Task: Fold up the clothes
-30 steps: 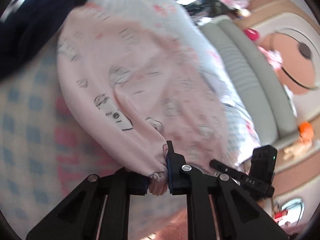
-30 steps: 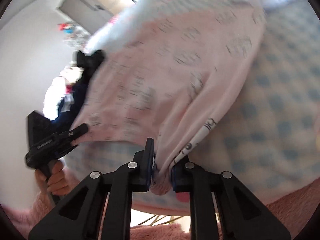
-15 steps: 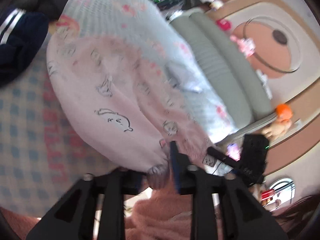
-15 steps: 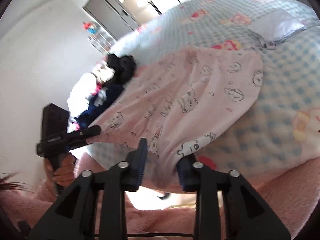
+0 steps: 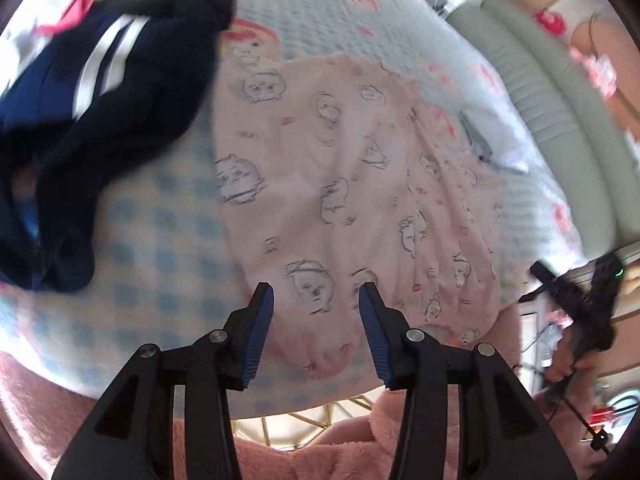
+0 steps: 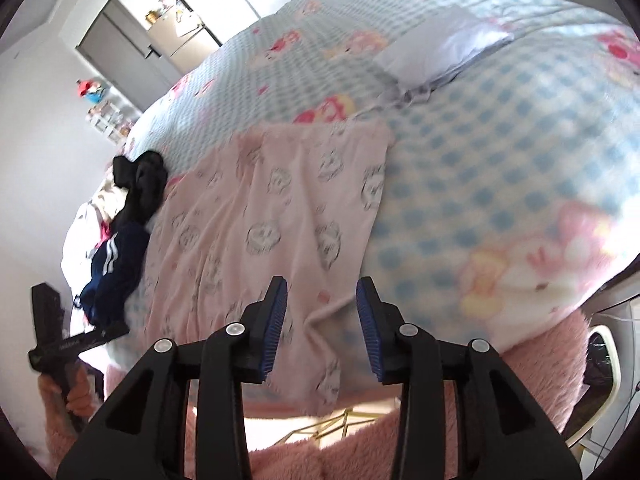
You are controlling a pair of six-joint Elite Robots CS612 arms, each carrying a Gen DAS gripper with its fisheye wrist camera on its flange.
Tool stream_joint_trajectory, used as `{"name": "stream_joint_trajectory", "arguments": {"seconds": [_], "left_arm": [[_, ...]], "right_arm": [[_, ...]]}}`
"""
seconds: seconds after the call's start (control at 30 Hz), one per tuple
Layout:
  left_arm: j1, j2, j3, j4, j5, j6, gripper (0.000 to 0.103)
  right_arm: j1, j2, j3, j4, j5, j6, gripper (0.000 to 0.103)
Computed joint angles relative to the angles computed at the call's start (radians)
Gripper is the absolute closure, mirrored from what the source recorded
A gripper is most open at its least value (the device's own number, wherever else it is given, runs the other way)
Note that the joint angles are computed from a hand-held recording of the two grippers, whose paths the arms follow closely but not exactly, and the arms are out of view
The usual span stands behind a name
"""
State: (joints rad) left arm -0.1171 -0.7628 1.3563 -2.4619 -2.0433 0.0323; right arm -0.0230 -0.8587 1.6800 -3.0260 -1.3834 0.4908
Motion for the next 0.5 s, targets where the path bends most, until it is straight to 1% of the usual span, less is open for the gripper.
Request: {"name": "stream_joint_trajectory", "arguments": {"seconds": [0.03,0.07,0.13,0.17,0.27,0.33,0.4,0.43,0.5], "left_arm": [[-0.011,-0.003,0.001,0.001,-0.026,0.048,0.057],[-0.023,-0.005,0.000,0.002,-0.051,0.094,0.056],[-0.052,0.003,-0.007,-0.005,-0.080,0.160,0.056],[-0.066,0.009,-0.013,-0.006,-0.095,0.190,0.056],[-0.092,0.045,-0.062,0.036,-0.144,0.200,0.056],[-0.108,0.068,-0.097,0.073,-0.171,0.208,0.056],[-0.121,0.073,-0.113,0.097,-0.159,0.232,0.056],[-0.127,0.075,-0.121,0.110,-0.154,0.243,0.056],[-0.131,0.081,-0.138,0.141,-0.170,0.256,0.056]], "right_arm": [[0.000,0.000,-0.013,0.024,-0.017,0.011,0.065],[-0.001,0.002,-0.022,0.025,-0.007,0.020,0.065],[-0.005,0.013,-0.031,-0.005,0.040,0.018,0.063],[-0.003,0.019,-0.039,0.006,0.038,0.010,0.063],[0.004,0.037,-0.061,0.066,0.022,0.005,0.063],[-0.002,0.041,-0.048,0.075,0.056,0.031,0.063],[-0.008,0.045,-0.030,0.058,0.090,0.039,0.063],[-0.012,0.044,-0.023,0.052,0.093,0.037,0.063],[-0.023,0.044,-0.015,0.039,0.093,0.043,0.063]]}}
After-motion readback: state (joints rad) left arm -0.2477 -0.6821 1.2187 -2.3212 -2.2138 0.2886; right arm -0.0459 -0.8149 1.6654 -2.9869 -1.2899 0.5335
